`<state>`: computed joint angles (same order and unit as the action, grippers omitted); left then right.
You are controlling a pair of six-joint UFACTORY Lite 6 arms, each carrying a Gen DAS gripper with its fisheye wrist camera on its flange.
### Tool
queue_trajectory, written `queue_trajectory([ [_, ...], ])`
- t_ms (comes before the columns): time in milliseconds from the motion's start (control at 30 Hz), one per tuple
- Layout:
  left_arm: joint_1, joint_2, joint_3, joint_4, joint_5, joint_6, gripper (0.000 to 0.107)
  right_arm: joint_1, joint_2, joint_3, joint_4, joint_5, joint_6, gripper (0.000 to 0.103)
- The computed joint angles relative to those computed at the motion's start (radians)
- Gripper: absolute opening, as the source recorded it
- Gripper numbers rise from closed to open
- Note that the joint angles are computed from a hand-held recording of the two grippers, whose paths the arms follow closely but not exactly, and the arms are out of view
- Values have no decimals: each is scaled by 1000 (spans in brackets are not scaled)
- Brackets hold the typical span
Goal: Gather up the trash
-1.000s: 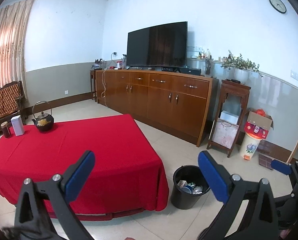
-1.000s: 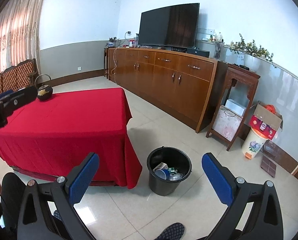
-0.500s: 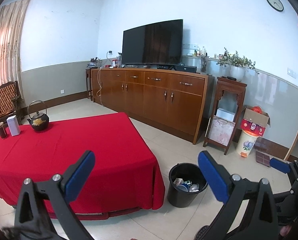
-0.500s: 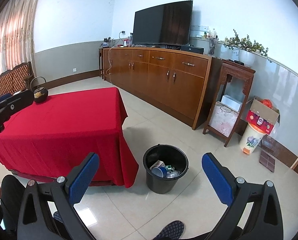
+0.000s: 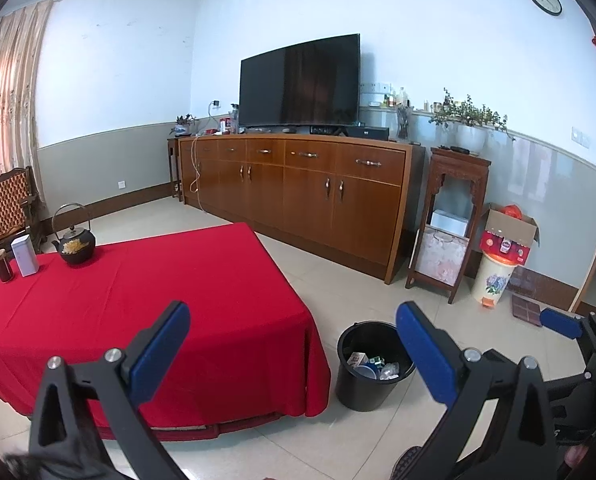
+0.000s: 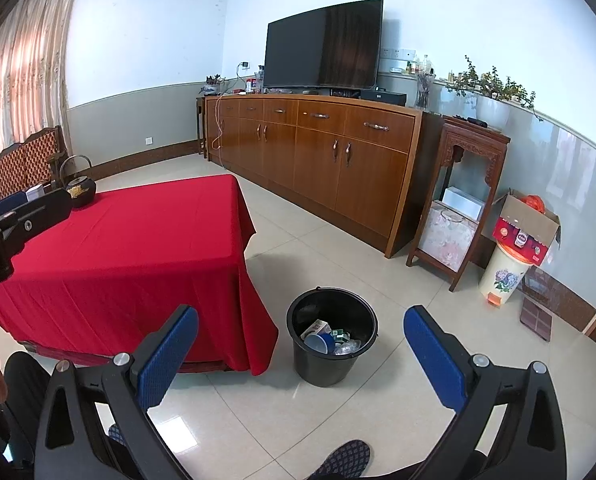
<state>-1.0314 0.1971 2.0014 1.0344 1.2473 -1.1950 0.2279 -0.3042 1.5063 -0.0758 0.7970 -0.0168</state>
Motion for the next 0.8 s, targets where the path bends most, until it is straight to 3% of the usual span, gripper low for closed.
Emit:
queue_trajectory([
  [800,4,19,26,-6,-1,12,103,0,-1,-3,-4,3,14,103],
])
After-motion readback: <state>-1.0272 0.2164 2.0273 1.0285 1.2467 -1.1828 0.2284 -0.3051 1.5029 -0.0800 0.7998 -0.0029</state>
